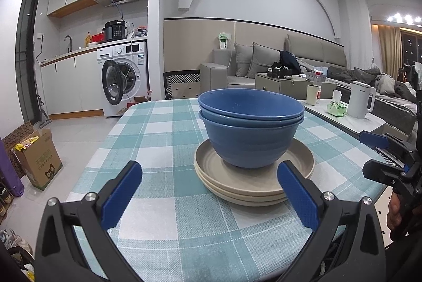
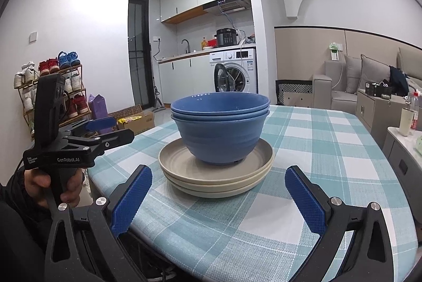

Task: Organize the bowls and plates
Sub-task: 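Pull both grippers back from the stacked bowls and plates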

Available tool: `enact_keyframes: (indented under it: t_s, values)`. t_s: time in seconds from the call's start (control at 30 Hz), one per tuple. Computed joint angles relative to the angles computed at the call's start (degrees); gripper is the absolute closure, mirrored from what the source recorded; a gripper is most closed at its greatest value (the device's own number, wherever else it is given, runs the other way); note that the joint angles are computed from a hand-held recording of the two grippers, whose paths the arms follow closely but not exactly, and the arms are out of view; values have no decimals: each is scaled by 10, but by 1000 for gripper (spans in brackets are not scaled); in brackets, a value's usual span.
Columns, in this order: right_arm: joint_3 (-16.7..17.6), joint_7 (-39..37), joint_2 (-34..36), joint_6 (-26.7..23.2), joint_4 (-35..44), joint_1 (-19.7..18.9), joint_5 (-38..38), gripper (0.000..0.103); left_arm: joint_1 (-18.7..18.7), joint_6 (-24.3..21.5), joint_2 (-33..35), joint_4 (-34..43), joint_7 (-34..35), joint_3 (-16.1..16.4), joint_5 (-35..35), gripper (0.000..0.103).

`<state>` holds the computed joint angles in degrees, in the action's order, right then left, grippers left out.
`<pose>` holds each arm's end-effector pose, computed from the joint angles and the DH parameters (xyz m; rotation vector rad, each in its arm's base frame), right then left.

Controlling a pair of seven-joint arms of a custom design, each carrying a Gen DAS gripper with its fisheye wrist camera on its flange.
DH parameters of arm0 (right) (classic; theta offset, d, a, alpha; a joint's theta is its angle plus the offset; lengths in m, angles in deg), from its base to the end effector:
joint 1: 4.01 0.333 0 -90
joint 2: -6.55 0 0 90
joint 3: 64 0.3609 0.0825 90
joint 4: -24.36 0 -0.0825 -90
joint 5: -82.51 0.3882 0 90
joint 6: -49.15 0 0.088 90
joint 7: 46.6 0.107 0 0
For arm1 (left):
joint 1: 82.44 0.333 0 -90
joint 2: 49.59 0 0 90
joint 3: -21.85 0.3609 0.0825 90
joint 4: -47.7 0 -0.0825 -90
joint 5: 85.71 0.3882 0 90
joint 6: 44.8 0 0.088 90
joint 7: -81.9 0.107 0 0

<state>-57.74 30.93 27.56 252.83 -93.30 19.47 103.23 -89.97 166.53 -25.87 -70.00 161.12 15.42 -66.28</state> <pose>0.5924 0.2782 0.4321 -1.6809 1.2615 -0.6879 0.6250 -0.1898 0.4228 -1.1793 1.8321 -1.2774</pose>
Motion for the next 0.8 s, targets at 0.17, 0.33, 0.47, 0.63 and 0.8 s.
enact_keyframes:
  t_s: [0.17,0.33,0.47,0.63,0.8]
  values:
    - [1,-1,2,-1,1,-1,-6,0,-12,5,1,-2,19,7,-16,0]
    - [3,-1,2,3,1,-2,-9,0,-10,2,0,-3,20,4,-19,0]
    - [3,0,2,6,0,-2,-9,0,-2,-2,0,-2,5,-2,-14,0]
    - [5,5,3,2,1,-4,-9,0,-1,-1,2,-1,-4,-1,-10,0]
    - [4,5,2,2,0,-3,-10,0,-4,2,1,-2,-2,2,-15,0]
